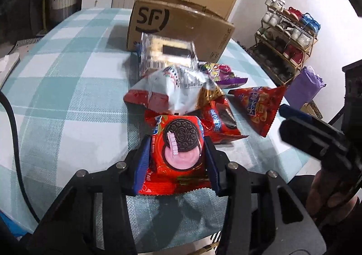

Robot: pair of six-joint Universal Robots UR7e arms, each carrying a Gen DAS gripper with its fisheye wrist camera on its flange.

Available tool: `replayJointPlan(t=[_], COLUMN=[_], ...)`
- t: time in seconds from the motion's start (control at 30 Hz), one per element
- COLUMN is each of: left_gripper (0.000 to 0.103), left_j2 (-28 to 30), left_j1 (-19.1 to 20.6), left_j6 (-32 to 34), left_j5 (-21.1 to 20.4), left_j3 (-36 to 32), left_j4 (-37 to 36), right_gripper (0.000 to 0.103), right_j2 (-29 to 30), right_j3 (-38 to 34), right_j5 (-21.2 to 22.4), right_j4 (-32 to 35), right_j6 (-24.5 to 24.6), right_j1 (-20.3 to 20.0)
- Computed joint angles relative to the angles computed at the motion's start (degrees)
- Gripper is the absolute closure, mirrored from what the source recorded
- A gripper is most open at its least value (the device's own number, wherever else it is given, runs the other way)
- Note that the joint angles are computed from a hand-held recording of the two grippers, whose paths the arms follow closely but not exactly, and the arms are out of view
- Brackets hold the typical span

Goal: Organize snacks
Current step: 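Grasp a red Oreo pack with the left gripper while the right grasps another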

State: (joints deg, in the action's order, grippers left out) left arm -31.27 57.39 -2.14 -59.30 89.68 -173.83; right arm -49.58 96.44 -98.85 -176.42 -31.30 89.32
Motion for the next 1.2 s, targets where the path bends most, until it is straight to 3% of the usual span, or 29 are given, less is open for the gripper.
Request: replayJointPlan(t=[0.27,0.47,0.6,0.77,0.87,0.93,1.2], left_gripper=[0.061,0.061,0.061,0.061,0.061,0.061,0.061], left_j2=[-1.9,-3.9,-5.4,-6.3,-6.8,-7.1,-8.0], left_j1=[-0.5,-0.2,0.4,0.6,0.5,0.7,1.3], left_j6=[-0.2,-0.9,-1.1,-0.2,-0.5,-1.1,-2.4], left_j5=[0.9,2.0,-0.3,-3.7,-4.2,-4.6,-5.6], left_j3=[3.3,5.5,7.0,7.8,8.6,9.1,9.6], left_j4=[-3.4,-7.8,-9.6,-10.0,-11.2,-12.5,-12.8], right_gripper=[0.001,0.001,0.001,0.002,0.007,0.017,0.026], right_j2=[1.0,3.1,4.9,7.3,9.0,9.9,13.4], right_j3=[-0.3,-3.9,-6.4,-7.9,-9.5,-11.1,-15.6], right_j5=[-1.6,-4.3,-5.8,-9.3,-11.7,-12.6,-16.7], right_j4=[0.6,4.4,6.7,5.9,6.5,8.7,9.3], right_j6=[-2.8,-0.2,1.0,-1.8,-2.6,-1.8,-1.5], right_j1=[0.8,0.9,1.0,2.2,2.7,2.7,3.2])
